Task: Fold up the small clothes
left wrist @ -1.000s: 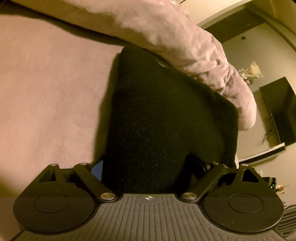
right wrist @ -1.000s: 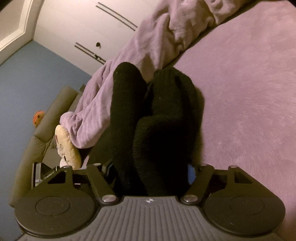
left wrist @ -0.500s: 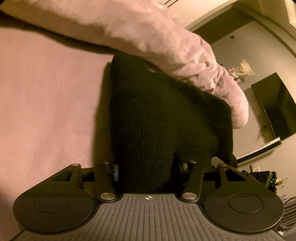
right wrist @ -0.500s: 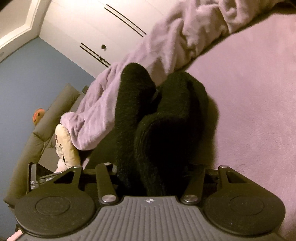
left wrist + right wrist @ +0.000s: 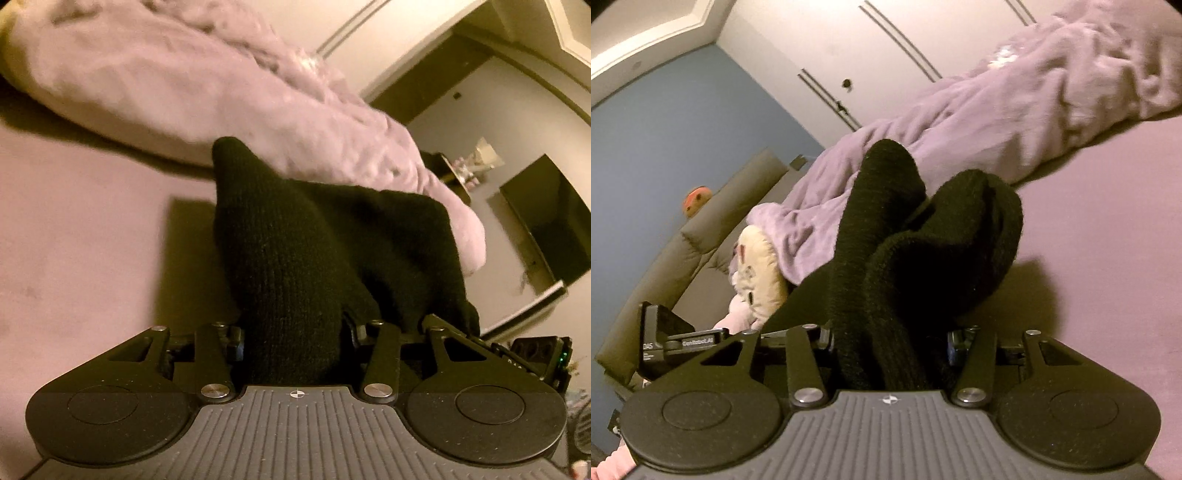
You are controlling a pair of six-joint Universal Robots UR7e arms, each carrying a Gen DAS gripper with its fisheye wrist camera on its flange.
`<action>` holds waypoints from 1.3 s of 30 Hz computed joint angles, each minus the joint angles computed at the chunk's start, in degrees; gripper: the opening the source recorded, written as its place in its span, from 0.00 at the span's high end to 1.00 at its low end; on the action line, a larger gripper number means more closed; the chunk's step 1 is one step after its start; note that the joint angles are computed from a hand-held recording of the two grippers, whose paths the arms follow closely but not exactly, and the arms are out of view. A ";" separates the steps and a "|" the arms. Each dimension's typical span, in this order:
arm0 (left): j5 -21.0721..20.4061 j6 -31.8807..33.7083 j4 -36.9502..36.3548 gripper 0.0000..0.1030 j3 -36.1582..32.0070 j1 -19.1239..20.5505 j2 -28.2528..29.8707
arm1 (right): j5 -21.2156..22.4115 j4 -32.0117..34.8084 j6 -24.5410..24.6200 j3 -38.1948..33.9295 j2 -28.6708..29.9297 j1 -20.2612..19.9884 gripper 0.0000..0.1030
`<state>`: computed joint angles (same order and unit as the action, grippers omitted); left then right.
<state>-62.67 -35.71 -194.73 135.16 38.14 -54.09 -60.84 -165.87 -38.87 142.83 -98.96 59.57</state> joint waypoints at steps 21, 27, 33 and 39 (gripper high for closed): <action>39.90 -19.74 8.29 0.07 6.43 -11.87 4.10 | -23.31 -68.44 1.57 5.77 32.82 22.19 0.10; 41.57 -12.74 4.22 0.07 0.18 -7.29 12.93 | -32.65 -83.00 -11.64 -2.06 50.18 28.21 0.09; 38.41 -2.40 -11.06 0.01 -1.80 -3.47 19.78 | -40.29 -79.19 -5.31 -5.71 50.18 25.95 0.10; 35.46 -2.93 -12.39 0.00 -1.90 -1.29 19.52 | -50.04 -74.06 -5.60 -11.16 53.06 28.61 0.04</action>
